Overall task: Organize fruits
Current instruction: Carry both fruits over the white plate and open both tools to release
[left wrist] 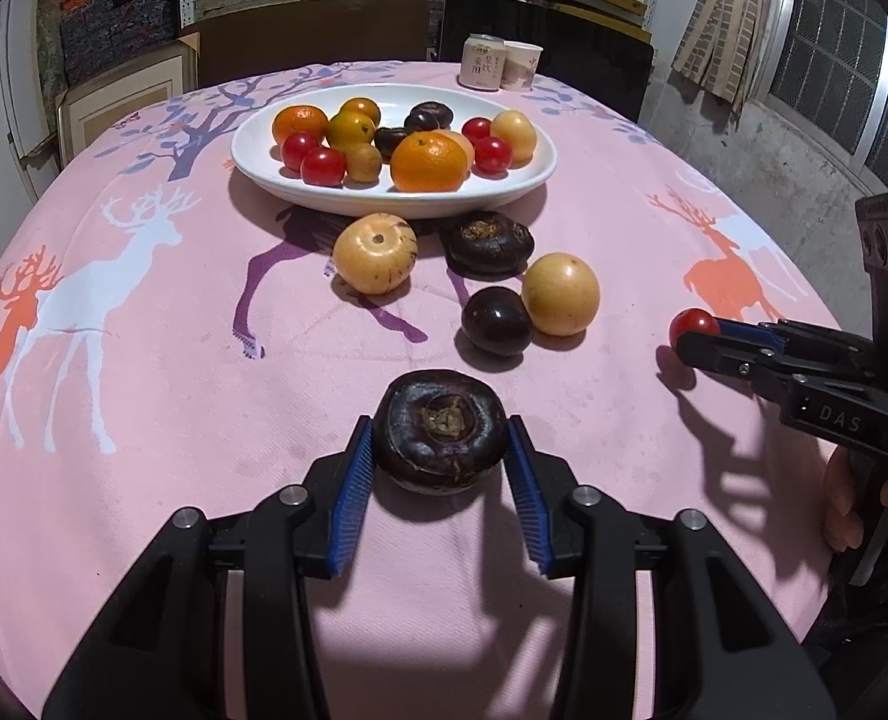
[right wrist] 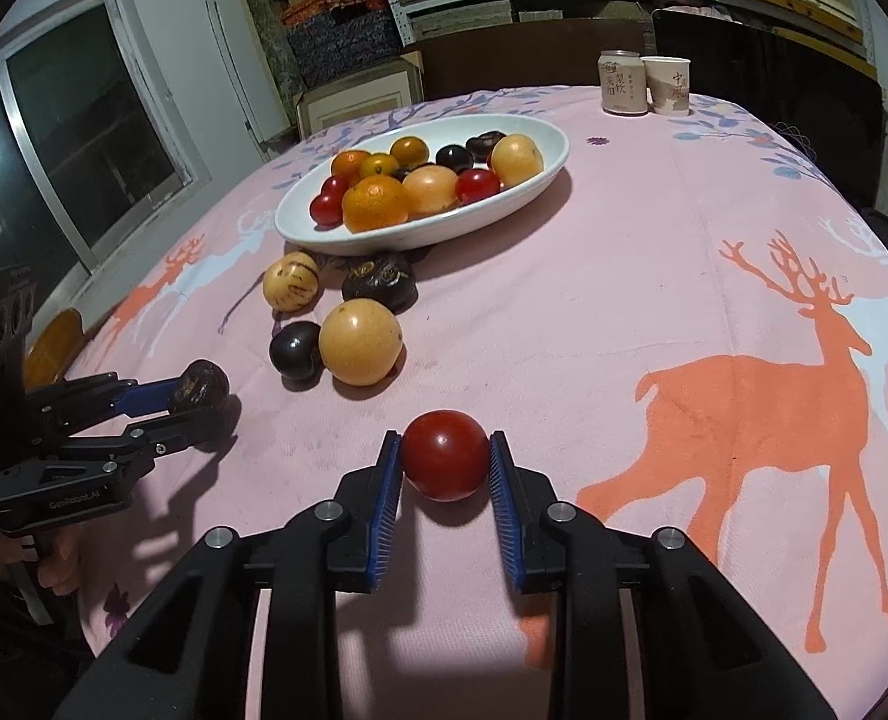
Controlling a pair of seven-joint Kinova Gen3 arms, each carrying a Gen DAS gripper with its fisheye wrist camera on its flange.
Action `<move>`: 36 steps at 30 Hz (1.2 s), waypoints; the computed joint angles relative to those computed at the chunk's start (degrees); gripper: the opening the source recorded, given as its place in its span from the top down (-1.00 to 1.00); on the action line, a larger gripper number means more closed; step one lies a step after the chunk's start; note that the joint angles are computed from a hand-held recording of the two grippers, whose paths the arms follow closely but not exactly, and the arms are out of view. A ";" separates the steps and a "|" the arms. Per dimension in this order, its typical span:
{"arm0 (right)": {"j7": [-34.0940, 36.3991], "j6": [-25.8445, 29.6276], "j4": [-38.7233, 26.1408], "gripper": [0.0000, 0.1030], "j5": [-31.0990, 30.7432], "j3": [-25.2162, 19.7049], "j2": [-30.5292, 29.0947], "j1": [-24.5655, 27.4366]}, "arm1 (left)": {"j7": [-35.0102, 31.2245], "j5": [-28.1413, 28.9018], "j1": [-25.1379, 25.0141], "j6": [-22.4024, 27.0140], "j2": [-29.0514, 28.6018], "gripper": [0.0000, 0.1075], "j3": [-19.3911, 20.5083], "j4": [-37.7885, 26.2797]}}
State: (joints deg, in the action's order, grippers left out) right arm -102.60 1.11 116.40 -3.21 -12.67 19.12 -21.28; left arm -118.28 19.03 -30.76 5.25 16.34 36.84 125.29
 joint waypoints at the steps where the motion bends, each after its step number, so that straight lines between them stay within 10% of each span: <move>1: -0.05 -0.38 0.17 0.43 -0.01 0.02 -0.15 -0.03 | 0.02 -0.06 -0.70 0.10 -0.07 0.21 0.58 -0.06; 9: 1.70 4.01 -4.79 0.43 0.81 -0.50 -1.94 1.27 | -8.42 6.60 -12.09 3.62 -0.43 0.21 9.76 -5.16; 14: 5.88 14.06 -17.77 0.43 -1.85 -3.66 1.26 6.46 | -4.46 3.37 -1.12 7.78 1.62 0.21 -1.55 -15.83; 22: 1.90 22.13 -39.00 0.43 5.69 11.00 13.99 -5.55 | 3.46 -2.33 18.47 15.26 13.43 0.21 -18.54 -37.07; 27: 4.61 29.13 -52.28 0.43 1.34 6.46 23.33 -0.41 | 8.17 -5.72 26.29 23.06 21.78 0.21 -26.65 -49.86; 36: 4.60 31.43 -56.36 0.20 -1.55 6.22 25.97 0.05 | 6.20 -4.65 28.51 19.21 21.42 -0.09 -30.01 -47.38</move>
State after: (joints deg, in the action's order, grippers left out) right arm -98.00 32.54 60.04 -4.76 -6.45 45.09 -21.23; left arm -112.08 14.38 -2.25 24.46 37.76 6.83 77.91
